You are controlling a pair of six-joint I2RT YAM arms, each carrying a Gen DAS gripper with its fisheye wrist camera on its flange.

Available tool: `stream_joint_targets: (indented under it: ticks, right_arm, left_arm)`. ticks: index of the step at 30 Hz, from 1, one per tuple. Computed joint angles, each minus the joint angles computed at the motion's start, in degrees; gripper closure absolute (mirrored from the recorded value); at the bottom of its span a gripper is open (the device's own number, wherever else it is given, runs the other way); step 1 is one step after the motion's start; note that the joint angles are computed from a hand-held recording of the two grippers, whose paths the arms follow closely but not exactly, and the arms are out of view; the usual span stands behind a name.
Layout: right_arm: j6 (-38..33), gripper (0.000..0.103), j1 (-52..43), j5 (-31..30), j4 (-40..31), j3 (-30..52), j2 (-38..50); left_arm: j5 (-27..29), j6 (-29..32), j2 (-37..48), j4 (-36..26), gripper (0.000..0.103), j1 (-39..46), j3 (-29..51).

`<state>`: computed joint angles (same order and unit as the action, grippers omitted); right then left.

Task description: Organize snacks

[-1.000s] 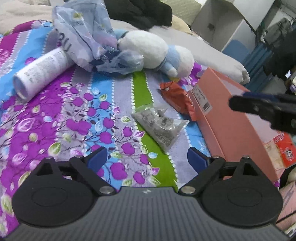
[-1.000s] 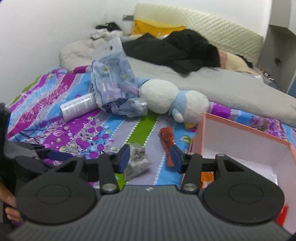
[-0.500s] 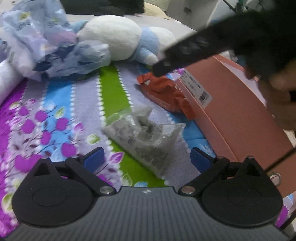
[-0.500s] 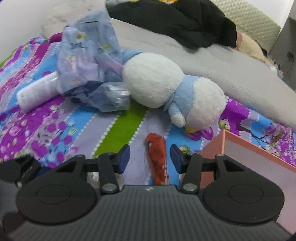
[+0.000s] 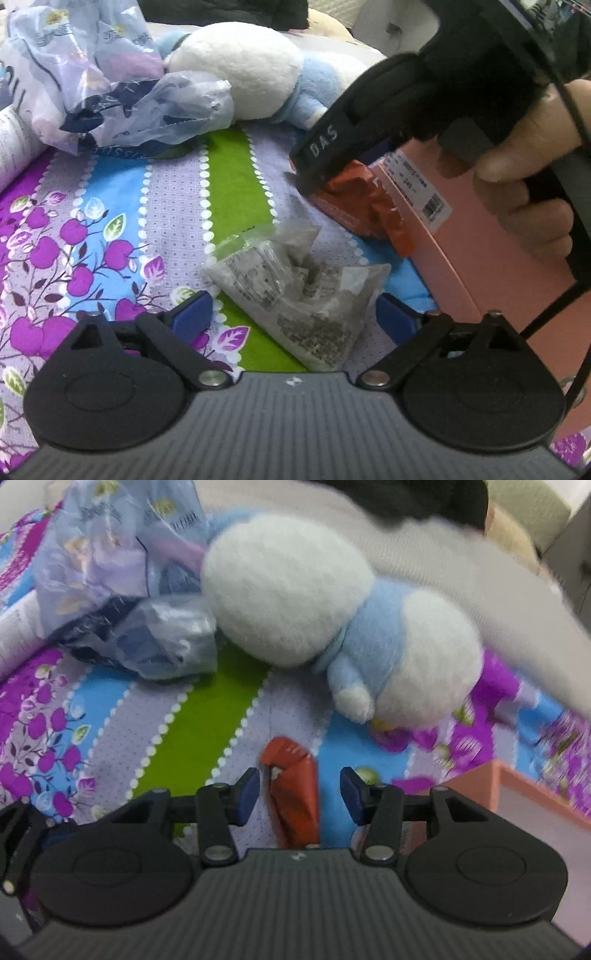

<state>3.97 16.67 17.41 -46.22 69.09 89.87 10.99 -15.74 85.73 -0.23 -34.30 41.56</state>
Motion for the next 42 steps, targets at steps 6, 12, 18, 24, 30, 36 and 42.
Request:
stream_joint_targets:
  ticks: [6,12,18,24,30,36,42]
  right_arm:
    - [4.46,0.068,-0.28,-0.22,-1.52,-0.43,1.23]
    - [6.41,0.082,1.08,-1.26,-2.1,-2.92,-3.05]
    - [8.21,0.082,3.55,-2.19,-3.05,-6.19,-9.88]
    - [12.74,0.082,6.93,-3.58,-6.39,-7.13,-15.65]
    - [20.06,0.082,14.89,-1.18,-9.58,-10.05,-23.53]
    - [32.92,0.082,27.98,4.31,-15.49,-11.58,-30.93]
    - [52.66,0.082,47.46,13.75,-25.99,-9.47,-33.38]
  left_arm:
    - [-0.21,-0.17,-1.68,0.51,0.022,1.21,-1.64]
    - [3.89,-2.26,-4.18,0.24,0.031,4.61,-3.38]
    - [4.44,-3.52,-8.68,-3.78,0.032,6.27,-4.53]
    - [4.14,-3.62,-16.65,-9.25,0.033,7.58,-6.78]
    - [3.97,-2.45,-27.16,-17.64,0.033,9.52,-8.83]
    - [3.4,-0.4,-38.22,-29.57,0.036,11.84,-8.44]
    - [4.99,2.75,-47.37,-42.17,0.038,15.22,-5.08]
